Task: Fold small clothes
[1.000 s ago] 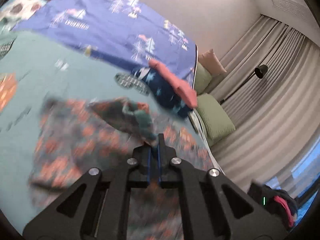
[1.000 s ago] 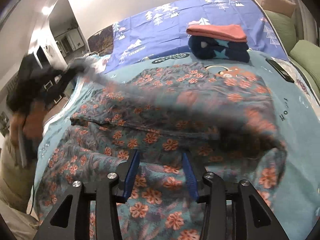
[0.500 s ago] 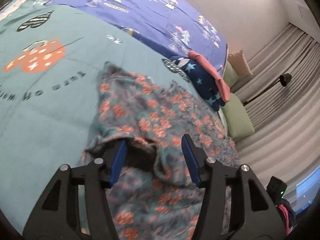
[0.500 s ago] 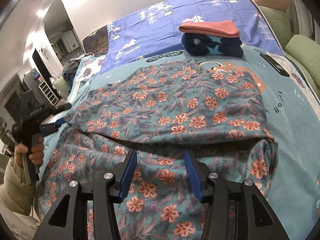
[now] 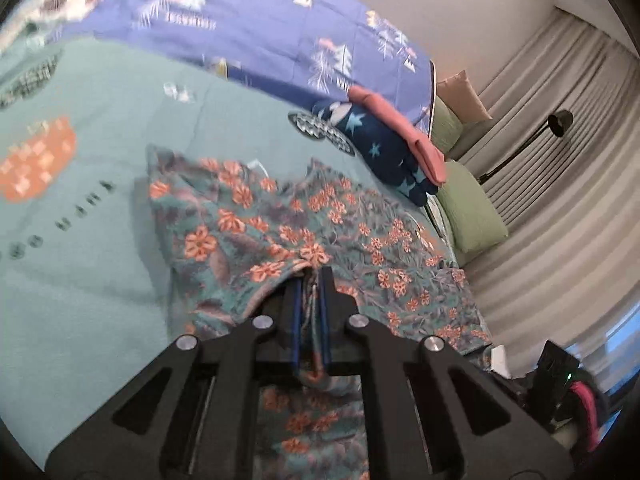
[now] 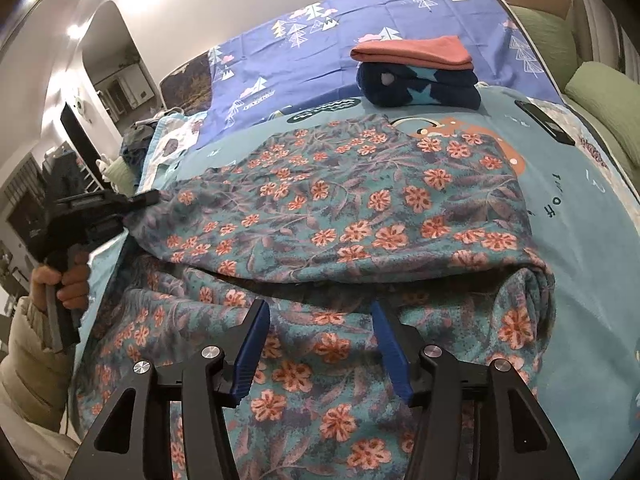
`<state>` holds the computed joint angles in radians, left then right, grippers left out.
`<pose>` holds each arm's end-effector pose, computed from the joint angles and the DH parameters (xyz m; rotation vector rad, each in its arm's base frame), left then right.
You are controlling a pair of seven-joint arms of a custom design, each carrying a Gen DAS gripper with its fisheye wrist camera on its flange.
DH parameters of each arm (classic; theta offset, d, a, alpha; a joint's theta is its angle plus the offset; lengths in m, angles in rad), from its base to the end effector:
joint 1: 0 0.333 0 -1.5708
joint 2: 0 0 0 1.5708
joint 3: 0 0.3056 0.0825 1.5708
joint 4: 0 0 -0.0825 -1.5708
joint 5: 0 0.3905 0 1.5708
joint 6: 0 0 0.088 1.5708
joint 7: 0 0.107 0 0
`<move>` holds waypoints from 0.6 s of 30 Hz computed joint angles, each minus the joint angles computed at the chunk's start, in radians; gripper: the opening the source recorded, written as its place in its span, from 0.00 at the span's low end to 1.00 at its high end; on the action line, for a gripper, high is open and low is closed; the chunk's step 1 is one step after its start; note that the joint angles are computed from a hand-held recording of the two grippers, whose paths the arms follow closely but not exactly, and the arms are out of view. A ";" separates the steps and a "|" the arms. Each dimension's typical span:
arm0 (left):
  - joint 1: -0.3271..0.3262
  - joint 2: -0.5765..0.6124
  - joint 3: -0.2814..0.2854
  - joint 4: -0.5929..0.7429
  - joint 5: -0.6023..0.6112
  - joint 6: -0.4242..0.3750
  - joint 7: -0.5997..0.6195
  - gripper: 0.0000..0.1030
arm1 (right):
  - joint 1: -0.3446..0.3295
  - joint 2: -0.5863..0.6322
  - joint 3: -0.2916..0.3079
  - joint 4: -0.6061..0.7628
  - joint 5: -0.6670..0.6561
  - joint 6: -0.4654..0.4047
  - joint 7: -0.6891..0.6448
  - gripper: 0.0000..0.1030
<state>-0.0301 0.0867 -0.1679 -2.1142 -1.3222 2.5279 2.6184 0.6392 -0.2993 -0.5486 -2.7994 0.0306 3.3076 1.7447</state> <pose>0.5766 -0.1043 0.3881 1.7148 -2.1321 1.3906 0.4262 0.0404 0.3568 -1.5624 1.8306 -0.4233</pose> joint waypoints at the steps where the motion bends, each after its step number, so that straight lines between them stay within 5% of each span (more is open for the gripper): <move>1: 0.001 -0.016 0.002 -0.016 0.008 0.007 0.000 0.10 | 0.011 -0.001 -0.013 0.000 -0.001 0.001 0.000 0.54; 3: 0.002 -0.035 0.011 -0.040 0.053 0.009 -0.036 0.10 | 0.028 -0.001 -0.031 0.002 -0.001 0.003 0.002 0.54; 8: -0.015 -0.063 0.014 -0.105 0.125 0.161 -0.084 0.27 | 0.032 0.003 -0.033 0.006 -0.005 0.002 0.000 0.56; 12: -0.029 -0.050 0.010 -0.105 0.173 0.287 -0.144 0.28 | 0.035 0.004 -0.033 0.008 -0.001 0.003 0.003 0.57; 18: -0.024 -0.072 0.015 -0.067 -0.102 0.214 0.113 0.30 | 0.043 0.003 -0.043 0.003 -0.008 0.009 0.017 0.58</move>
<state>-0.0546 0.0151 -0.1531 -2.1809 -1.4238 2.7417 2.7312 0.6825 -0.2962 -0.5919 -2.7963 0.0221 3.3168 1.7617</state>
